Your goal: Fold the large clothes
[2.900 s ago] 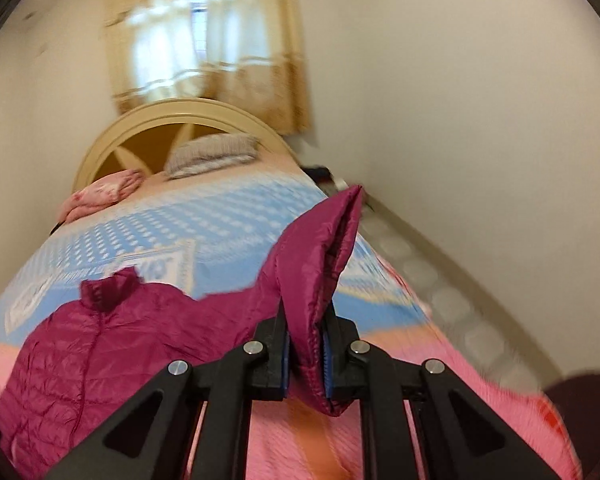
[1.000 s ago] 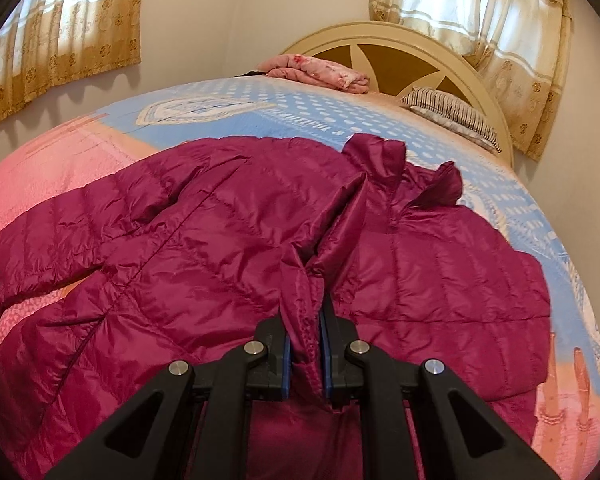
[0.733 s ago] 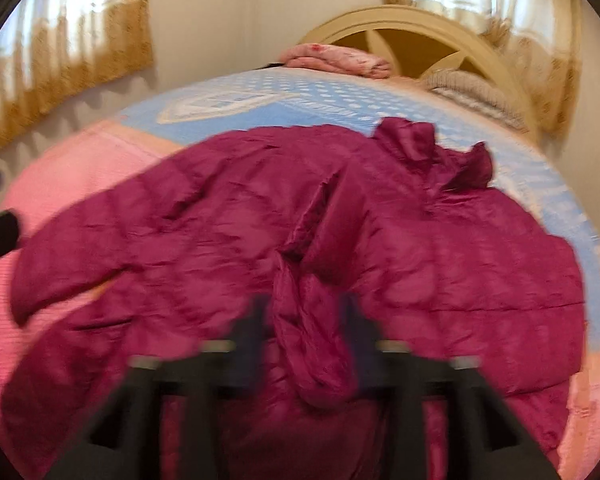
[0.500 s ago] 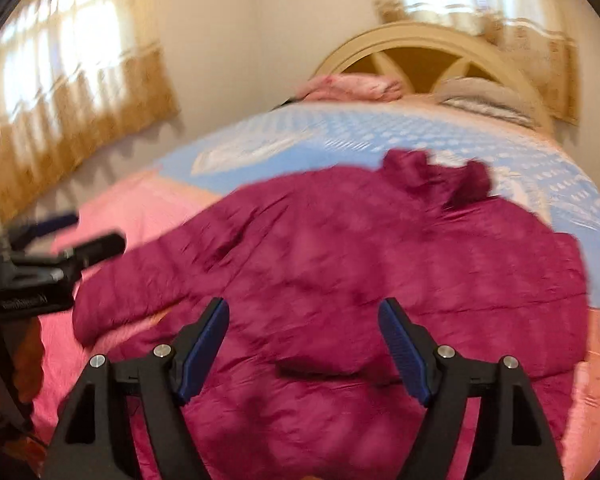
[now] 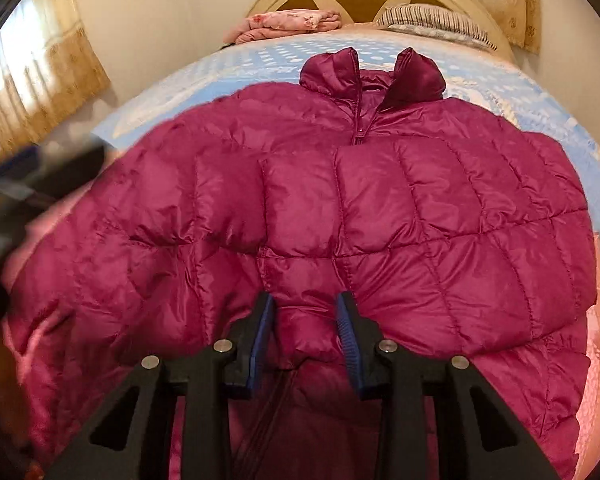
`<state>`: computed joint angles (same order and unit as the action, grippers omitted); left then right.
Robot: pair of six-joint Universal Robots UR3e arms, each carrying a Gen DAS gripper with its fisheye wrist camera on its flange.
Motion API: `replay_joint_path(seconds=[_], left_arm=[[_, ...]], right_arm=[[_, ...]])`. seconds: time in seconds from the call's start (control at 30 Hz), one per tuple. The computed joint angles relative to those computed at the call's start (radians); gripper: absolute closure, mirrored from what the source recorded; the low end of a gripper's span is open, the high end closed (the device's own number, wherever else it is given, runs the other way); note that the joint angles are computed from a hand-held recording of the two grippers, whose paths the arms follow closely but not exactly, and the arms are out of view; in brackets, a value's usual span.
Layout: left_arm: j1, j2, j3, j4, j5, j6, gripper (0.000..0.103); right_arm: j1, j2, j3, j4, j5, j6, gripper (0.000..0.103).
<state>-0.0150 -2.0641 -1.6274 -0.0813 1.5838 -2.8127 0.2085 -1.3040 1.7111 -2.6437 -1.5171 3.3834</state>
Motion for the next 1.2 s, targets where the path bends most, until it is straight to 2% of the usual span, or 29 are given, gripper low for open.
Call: replay_joint_path(seconds=[0.1,0.13,0.27,0.33,0.4,0.5,0.63,0.7,0.8,0.97,1.07,1.2], left_arm=[[-0.047,-0.138,0.100,-0.023,0.126,0.033,0.000],[-0.046,-0.158,0.118,-0.043,0.133,0.035,0.000],[0.022,-0.163,0.172,-0.183,0.020,-0.021,0.000],[0.056,-0.158,0.191,-0.241,-0.030,-0.061,0.000],[0.087,-0.155,0.197,-0.270,-0.071,-0.102,0.000],[0.080,-0.163,0.203,-0.270,-0.066,-0.114,0.000],[0.077,-0.169,0.207,-0.274,-0.062,-0.119,0.000],[0.073,-0.175,0.220,-0.287,-0.059,-0.119,0.000],[0.080,-0.165,0.195,-0.270,-0.071,-0.120,0.000],[0.093,-0.155,0.171,-0.253,-0.092,-0.126,0.000],[0.094,-0.148,0.158,-0.245,-0.091,-0.122,0.000],[0.106,-0.148,0.164,-0.265,-0.119,-0.122,0.000]], right_arm=[[-0.127,-0.126,0.149,-0.116,0.070,0.045,0.069],[-0.174,-0.161,0.182,-0.144,0.068,0.068,0.069],[-0.332,-0.203,0.213,-0.175,0.028,0.137,0.069],[-0.404,-0.173,0.194,-0.165,0.040,0.164,0.069],[-0.423,-0.107,0.141,-0.145,0.030,0.139,0.069],[-0.385,-0.008,0.054,-0.097,-0.019,0.079,0.069],[-0.328,0.045,0.030,-0.079,-0.079,0.059,0.069],[-0.342,0.021,0.058,-0.080,-0.068,0.053,0.069],[-0.326,-0.060,0.067,0.000,-0.103,0.078,0.069],[-0.201,-0.150,0.066,0.017,-0.097,0.089,0.068],[-0.123,-0.082,0.027,0.050,-0.096,0.078,0.065],[-0.051,0.019,0.052,-0.033,-0.184,0.090,0.064]])
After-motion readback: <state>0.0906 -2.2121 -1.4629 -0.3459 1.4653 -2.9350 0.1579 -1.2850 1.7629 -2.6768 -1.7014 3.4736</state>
